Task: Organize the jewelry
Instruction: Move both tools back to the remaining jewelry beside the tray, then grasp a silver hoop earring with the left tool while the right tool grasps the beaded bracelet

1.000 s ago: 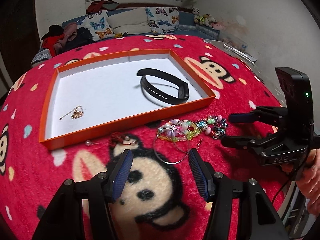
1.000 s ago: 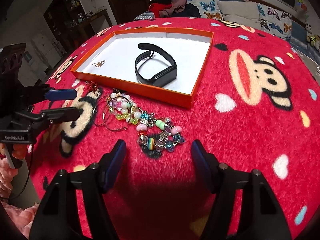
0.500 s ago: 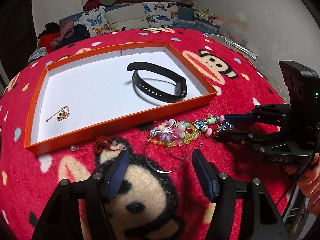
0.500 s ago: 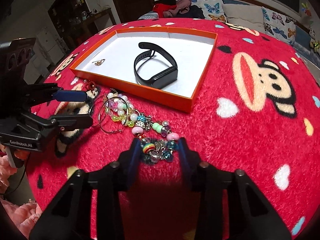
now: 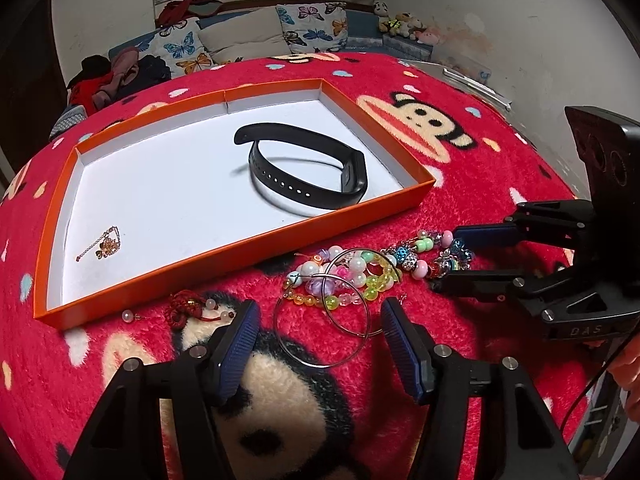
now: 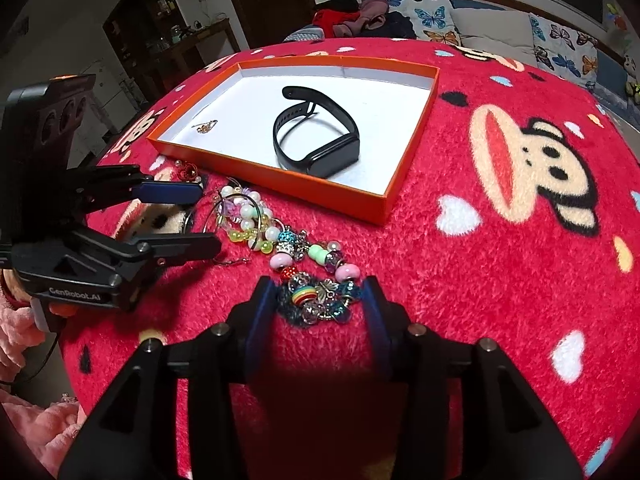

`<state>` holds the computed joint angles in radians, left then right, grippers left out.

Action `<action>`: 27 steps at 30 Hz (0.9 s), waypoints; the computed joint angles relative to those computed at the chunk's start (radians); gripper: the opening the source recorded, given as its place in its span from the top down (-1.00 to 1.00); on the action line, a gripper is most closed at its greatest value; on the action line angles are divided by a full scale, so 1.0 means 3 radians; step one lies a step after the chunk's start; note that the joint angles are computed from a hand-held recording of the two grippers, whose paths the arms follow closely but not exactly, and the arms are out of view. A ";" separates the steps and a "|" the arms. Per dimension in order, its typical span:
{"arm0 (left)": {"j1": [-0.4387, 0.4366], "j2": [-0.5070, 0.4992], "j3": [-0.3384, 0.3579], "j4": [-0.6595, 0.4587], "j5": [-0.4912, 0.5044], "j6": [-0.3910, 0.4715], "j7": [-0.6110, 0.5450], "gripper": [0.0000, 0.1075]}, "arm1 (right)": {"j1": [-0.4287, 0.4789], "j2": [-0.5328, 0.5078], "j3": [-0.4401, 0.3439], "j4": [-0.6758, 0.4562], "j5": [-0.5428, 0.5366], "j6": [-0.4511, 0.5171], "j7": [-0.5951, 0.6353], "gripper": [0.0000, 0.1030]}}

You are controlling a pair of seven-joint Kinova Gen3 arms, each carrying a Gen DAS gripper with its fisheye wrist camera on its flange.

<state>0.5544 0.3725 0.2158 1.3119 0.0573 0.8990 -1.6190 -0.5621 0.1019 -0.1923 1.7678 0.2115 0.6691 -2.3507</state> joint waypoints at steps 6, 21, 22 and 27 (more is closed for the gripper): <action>0.0027 -0.0014 0.0001 0.0052 -0.0056 -0.0073 -0.0040 0.02 | -0.0010 -0.0001 0.0002 0.0010 0.0037 -0.0015 -0.0016 0.11; -0.0104 -0.0157 0.0059 0.0205 0.0148 -0.0191 -0.0195 0.04 | -0.0110 -0.0001 -0.0003 -0.0026 0.0275 0.0117 -0.0197 0.48; -0.0106 -0.0172 0.0059 0.0212 0.0155 -0.0197 -0.0197 0.04 | -0.0103 -0.0020 -0.0009 -0.0010 0.0259 0.0095 -0.0192 0.59; -0.0137 -0.0225 0.0066 0.0237 0.0202 -0.0212 -0.0229 0.04 | -0.0113 -0.0054 -0.0038 0.0001 0.0302 0.0131 -0.0248 0.63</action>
<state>0.5133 0.3048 0.2355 1.3831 0.1181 0.8355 -1.6877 -0.5962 0.0857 -0.2036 1.7681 0.3022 0.7084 -2.4251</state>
